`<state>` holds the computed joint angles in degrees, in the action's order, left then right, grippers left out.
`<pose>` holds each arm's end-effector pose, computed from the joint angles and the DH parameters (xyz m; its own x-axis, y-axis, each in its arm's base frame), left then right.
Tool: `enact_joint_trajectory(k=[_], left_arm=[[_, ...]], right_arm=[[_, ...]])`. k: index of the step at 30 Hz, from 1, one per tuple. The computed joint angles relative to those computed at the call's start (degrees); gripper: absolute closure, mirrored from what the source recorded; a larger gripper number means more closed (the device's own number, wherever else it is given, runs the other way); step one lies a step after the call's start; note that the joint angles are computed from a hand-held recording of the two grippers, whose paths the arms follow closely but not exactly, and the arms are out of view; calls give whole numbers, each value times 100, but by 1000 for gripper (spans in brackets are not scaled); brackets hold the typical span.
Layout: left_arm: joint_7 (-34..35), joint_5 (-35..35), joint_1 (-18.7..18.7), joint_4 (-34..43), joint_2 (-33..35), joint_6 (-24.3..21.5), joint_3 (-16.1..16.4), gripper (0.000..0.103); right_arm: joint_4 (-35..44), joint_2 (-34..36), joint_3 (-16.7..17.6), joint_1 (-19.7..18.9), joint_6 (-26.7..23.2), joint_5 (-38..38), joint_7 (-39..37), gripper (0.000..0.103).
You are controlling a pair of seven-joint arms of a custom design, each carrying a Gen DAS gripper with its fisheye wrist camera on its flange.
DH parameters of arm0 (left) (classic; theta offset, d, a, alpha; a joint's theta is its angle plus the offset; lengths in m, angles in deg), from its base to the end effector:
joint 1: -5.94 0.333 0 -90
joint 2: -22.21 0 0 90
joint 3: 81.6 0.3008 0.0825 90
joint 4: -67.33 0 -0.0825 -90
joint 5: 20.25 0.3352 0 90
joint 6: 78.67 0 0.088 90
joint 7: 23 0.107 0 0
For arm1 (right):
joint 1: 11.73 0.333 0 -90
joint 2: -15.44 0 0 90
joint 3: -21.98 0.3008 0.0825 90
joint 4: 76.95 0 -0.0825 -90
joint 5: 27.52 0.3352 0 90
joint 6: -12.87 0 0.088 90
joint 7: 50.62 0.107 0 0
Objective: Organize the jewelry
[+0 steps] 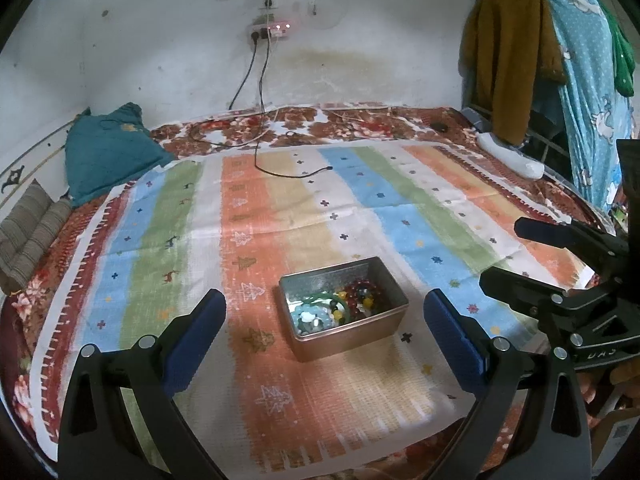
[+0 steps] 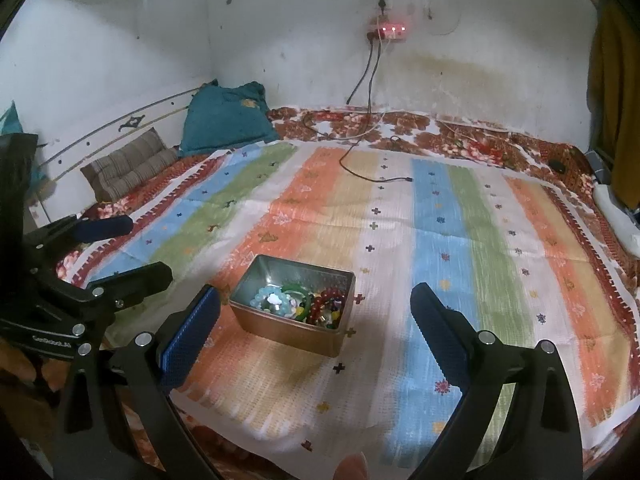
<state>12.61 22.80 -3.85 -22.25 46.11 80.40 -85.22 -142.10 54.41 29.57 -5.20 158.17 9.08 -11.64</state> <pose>0.6475 -0.1772 0.4950 0.1068 -0.9929 0.0531 -0.6099 -0.1076 -0.7851 0.7210 0.1387 0.4905 0.6426 -0.7648 -0.0458 -0.4912 -0.3653 -0.7908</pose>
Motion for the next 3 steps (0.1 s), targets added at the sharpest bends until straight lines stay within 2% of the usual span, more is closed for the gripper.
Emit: enact_joint_trajectory(k=[3], left_arm=[[-17,9,-12,28,7,-45,16,6]], right_arm=[[-32,-15,22,-19,21,38,-38,6]])
